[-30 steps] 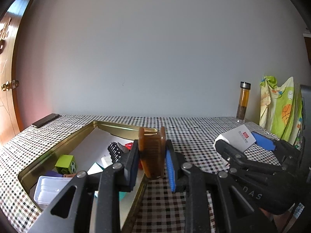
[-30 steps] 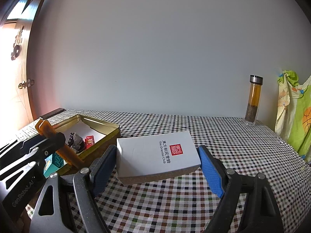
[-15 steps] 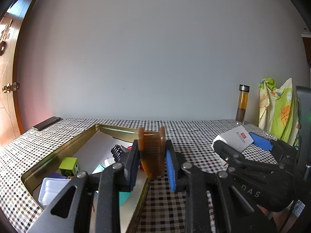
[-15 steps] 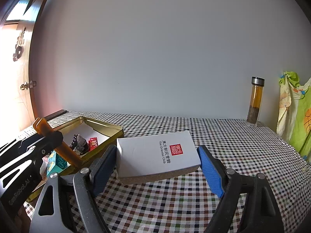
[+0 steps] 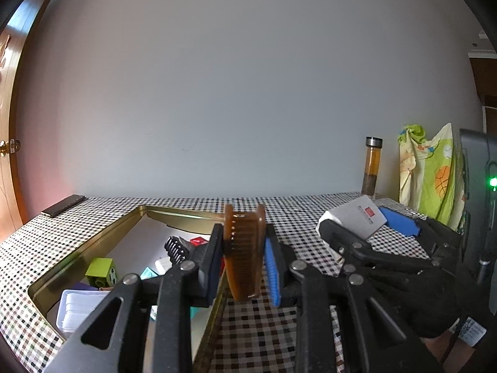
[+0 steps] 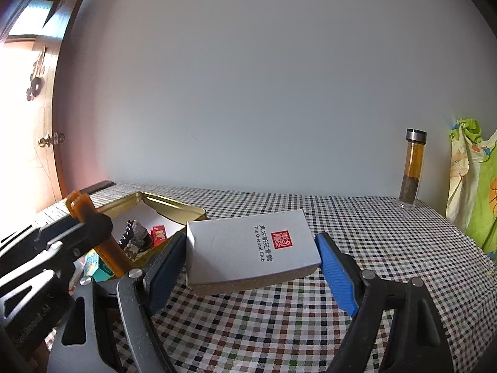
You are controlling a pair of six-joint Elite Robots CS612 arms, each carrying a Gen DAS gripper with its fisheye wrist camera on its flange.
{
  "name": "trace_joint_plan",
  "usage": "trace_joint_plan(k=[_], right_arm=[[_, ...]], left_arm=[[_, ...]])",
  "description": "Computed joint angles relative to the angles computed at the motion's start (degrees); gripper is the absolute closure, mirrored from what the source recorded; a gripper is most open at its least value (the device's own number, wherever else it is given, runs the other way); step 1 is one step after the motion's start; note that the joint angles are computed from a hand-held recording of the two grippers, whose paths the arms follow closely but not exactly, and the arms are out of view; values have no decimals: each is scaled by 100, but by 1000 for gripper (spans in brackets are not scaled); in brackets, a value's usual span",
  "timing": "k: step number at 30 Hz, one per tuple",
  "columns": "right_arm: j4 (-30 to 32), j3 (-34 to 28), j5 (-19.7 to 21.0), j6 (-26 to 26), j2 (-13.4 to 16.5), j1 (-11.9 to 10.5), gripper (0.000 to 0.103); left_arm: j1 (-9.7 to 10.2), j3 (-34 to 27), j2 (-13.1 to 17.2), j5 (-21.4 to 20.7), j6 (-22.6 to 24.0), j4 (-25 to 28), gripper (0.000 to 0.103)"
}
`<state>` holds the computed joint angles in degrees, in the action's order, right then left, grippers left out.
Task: Organize rigid objects
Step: 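Carry the white box and wooden brush toward the gold tray with both tools, then lower the white box and brush into the tray and open both tools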
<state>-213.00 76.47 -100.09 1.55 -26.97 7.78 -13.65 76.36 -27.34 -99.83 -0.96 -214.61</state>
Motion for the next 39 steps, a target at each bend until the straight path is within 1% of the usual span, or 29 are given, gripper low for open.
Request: trace_joint_plan(k=[3, 7, 10, 14, 18, 22, 24, 25, 27, 31, 34, 36, 39], right_arm=[[-153, 19, 48, 56, 8, -15, 19], [-148, 16, 194, 208, 0, -55, 19], [-66, -32, 246, 208, -10, -60, 19], [17, -133, 372, 139, -51, -44, 19], [222, -289, 566, 52, -65, -27, 19], [519, -474, 805, 2, -46, -15, 19], [639, -553, 901, -1, -29, -6, 19], [746, -624, 974, 6, -14, 1, 19], [906, -721, 1078, -12, 11, 16, 19], [1274, -974, 1293, -150, 99, 56, 19], [1673, -1227, 1426, -323, 198, 106, 19], [1957, -1366, 1556, -398, 247, 130, 19], [2154, -1482, 1573, -520, 306, 169, 19]], left_arm=[[2, 9, -10, -117, 38, -13, 79], [35, 28, -57, -321, 57, 5, 79], [73, 40, -100, -337, 21, -58, 79], [141, 8, -147, -228, -20, 35, 79], [225, -71, -147, 25, -45, 205, 79], [299, -165, -165, 378, -28, 607, 79], [342, -201, -172, 473, -47, 794, 79], [364, -247, -174, 540, -28, 976, 79], [384, -313, -165, 616, -14, 1215, 79], [469, -534, -125, 588, -178, 1958, 79], [491, -622, -104, 660, -203, 2253, 79], [500, -658, -92, 707, -201, 2353, 79], [492, -690, -95, 804, -160, 2442, 79]])
